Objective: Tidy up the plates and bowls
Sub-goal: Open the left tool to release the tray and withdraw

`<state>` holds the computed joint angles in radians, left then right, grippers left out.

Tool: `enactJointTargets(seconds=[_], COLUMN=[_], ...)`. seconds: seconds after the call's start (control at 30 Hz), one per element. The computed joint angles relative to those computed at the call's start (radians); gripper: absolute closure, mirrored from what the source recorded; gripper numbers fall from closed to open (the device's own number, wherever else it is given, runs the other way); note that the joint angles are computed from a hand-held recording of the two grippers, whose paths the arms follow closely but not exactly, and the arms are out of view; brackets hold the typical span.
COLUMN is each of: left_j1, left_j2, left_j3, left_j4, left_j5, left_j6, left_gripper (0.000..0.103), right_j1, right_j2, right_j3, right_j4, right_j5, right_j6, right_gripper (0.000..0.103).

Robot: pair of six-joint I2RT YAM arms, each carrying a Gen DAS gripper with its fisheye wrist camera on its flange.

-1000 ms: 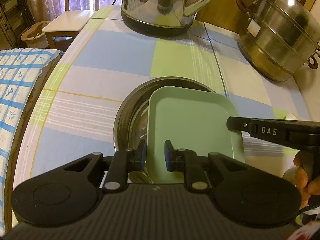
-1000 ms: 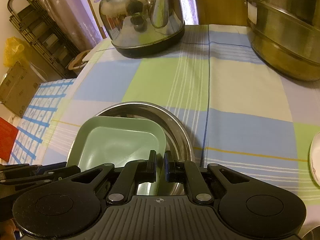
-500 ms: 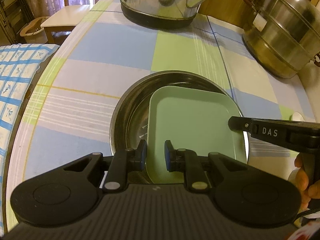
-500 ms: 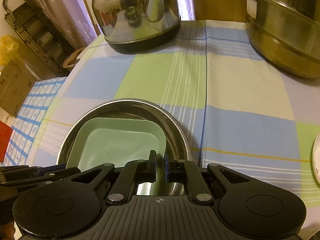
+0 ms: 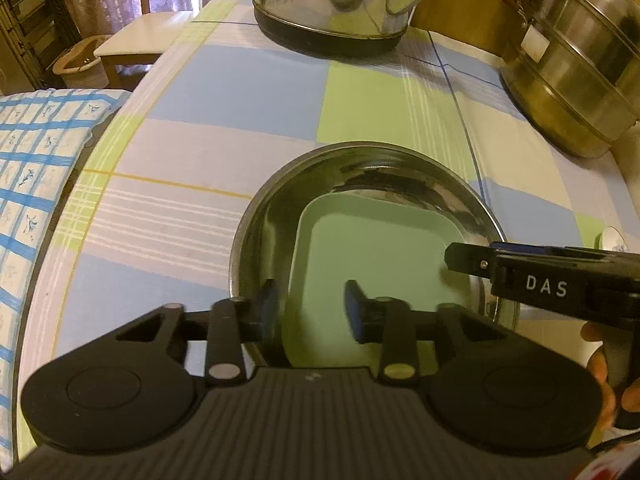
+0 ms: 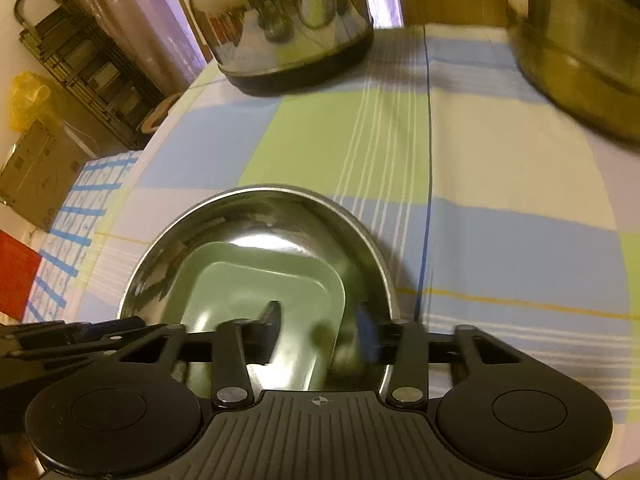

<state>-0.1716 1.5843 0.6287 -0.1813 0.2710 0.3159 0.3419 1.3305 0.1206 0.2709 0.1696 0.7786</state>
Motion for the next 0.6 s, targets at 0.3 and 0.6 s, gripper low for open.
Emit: enactJointTargets(seconds=[0.3,0.6], left_j1=[0.028,0.063], left_j2=[-0.1,-0.285], left_j3=[-0.03,-0.084], left_j4=[-0.045,-0.141], left_j5=[0.024,0.063], left_j6=[0.001,0.007], left_gripper=[0.063,0.06], right_j1=[0.045,0.143], right_j2=[-0.18,-0.488], right_j3=[-0.014,-0.029], right_j4=[-0.161,-0.446], right_j5=[0.027,0.101], right_j6=[0.027,0.11], right_gripper=[0.052,0.05])
